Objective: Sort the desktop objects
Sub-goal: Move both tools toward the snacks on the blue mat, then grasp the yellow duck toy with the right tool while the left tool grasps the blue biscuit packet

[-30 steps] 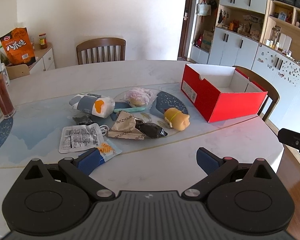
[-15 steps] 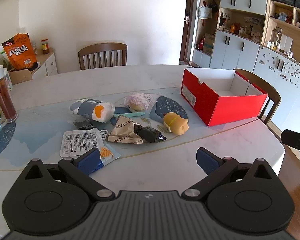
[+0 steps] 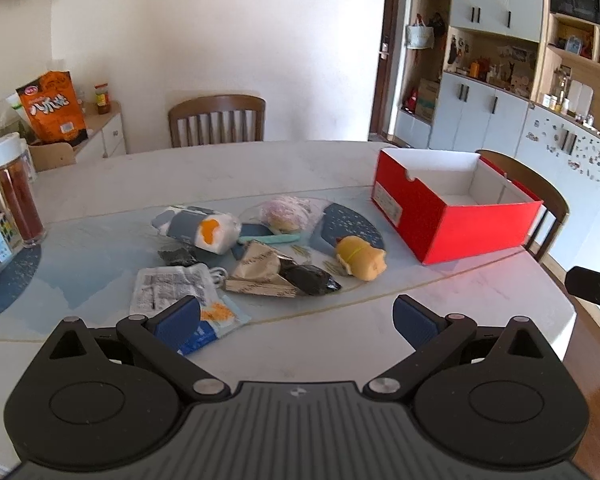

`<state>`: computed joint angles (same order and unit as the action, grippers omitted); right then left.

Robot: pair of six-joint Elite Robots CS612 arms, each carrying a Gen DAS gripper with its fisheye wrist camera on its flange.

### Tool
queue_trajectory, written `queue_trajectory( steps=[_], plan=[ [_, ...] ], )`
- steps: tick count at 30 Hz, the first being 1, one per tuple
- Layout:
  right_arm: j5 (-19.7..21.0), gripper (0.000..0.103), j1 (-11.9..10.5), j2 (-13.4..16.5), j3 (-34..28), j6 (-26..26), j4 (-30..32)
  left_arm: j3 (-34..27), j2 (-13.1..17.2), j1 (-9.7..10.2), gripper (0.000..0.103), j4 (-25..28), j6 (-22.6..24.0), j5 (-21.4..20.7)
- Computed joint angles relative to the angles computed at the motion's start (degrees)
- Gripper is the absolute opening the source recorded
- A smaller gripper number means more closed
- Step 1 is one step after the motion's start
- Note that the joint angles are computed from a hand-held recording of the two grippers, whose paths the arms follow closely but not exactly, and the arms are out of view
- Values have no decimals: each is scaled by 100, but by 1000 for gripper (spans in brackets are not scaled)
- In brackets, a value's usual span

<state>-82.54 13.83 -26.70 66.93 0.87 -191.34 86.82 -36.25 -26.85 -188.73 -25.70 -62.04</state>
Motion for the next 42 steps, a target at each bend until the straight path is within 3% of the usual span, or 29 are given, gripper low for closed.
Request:
queue_trajectory(
  steps=[9, 21, 26, 37, 42],
  plan=[
    [210, 102, 48, 318, -585, -138, 223, -159, 193, 187, 103, -39, 165, -96],
    [-41, 101, 202, 974, -1788, -355, 1072, -425, 599, 596, 103, -270, 895, -932],
    [72, 99, 238, 1281, -2348, -486, 1378, -595, 778, 766, 103, -216, 1220, -1358],
    [42, 99, 321, 2141, -4007, -712, 2318, -990, 1081, 1022, 102, -11, 1529, -1869],
    [14, 99, 354, 2753, -5242, -834, 3042, -1052, 1147, 1062, 100, -1, 1487, -1971]
  ],
)
